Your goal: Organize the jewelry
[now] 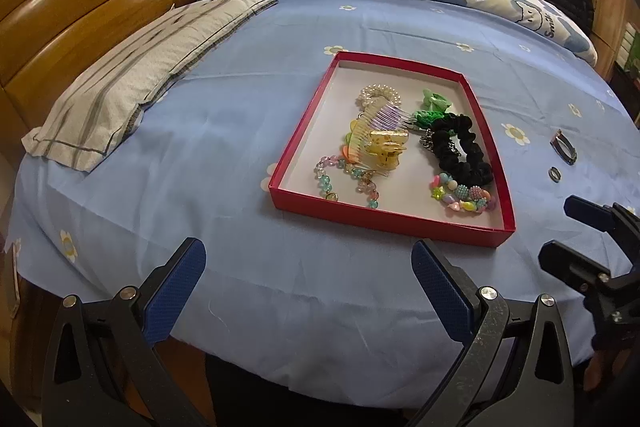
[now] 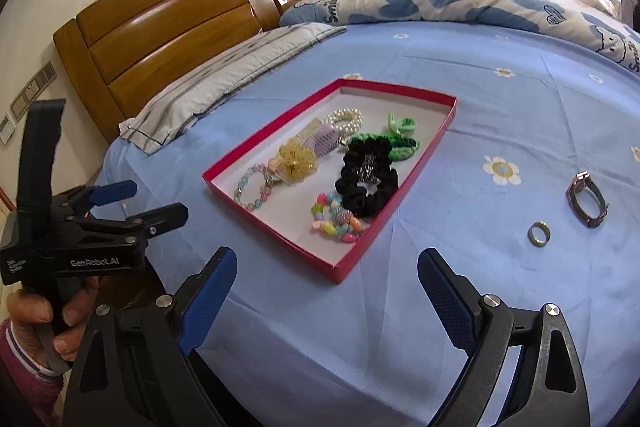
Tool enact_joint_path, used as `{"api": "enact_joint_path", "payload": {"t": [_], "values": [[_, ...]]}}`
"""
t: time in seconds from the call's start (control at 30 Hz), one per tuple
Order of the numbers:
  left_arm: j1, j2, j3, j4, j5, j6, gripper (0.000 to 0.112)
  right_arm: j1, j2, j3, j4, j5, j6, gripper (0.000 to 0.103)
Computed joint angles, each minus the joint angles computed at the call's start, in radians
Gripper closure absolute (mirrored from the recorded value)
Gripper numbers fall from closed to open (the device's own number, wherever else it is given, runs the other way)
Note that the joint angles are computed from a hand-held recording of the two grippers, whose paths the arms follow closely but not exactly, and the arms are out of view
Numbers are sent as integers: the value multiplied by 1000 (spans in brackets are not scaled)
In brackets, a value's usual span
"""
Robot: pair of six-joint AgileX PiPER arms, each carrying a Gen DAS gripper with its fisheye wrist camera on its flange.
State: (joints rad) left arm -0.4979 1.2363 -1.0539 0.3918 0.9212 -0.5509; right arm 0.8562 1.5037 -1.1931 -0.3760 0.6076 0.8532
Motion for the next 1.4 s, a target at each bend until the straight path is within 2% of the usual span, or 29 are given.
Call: {"api": "enact_joint_path", "payload": {"t": [0.27,1.4], "values": [[-36,-20,9,32,-3,-31,9,8,0,22,-21,-9,31,10],[-43,-50,30,-3,-37,-4,9,-1,-12,26,-31,-7,49,10]]}}
